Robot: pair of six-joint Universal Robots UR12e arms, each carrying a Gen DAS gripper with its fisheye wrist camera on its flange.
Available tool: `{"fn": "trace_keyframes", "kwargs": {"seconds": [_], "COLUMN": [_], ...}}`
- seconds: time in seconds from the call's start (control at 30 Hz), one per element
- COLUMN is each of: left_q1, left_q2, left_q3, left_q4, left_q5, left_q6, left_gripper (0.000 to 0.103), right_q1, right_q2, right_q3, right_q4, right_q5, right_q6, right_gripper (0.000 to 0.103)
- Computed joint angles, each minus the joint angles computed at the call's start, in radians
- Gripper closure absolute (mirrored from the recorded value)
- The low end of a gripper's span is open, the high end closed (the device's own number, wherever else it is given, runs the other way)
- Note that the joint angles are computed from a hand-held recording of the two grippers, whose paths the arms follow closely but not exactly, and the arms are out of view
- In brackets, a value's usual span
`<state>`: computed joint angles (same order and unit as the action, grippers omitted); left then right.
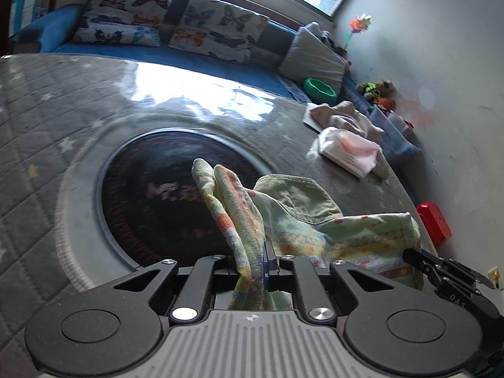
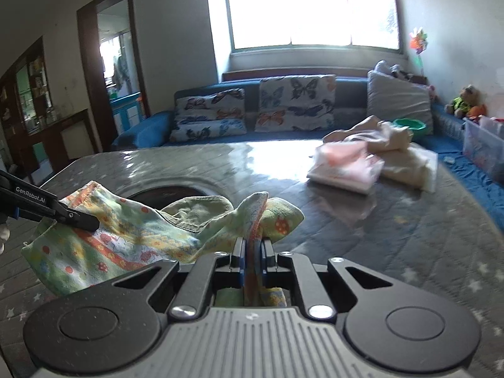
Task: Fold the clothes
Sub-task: 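Lift the held edge and fold it over the bundle with both grippers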
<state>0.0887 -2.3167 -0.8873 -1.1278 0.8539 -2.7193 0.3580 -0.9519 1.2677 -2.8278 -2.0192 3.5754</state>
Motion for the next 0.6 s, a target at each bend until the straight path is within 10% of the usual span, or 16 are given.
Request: {"fn": "trace_keyframes", "kwargs": {"seconds": [0.6], "left_q1": [-0.103], "left_q2": [-0.030], "left_q3": [0.081], "left_q4": [-0.083], "left_q5": [0.014], "left_q6": [0.102], "left_gripper": [0.091], "right_q1": [-0.019], "right_q2": [-0.106], "right_q3": [0.141], "right_q4": [-0.033], "right_q5": [-0.190], "right_q6": [0.044], "right_gripper": [0.095]}}
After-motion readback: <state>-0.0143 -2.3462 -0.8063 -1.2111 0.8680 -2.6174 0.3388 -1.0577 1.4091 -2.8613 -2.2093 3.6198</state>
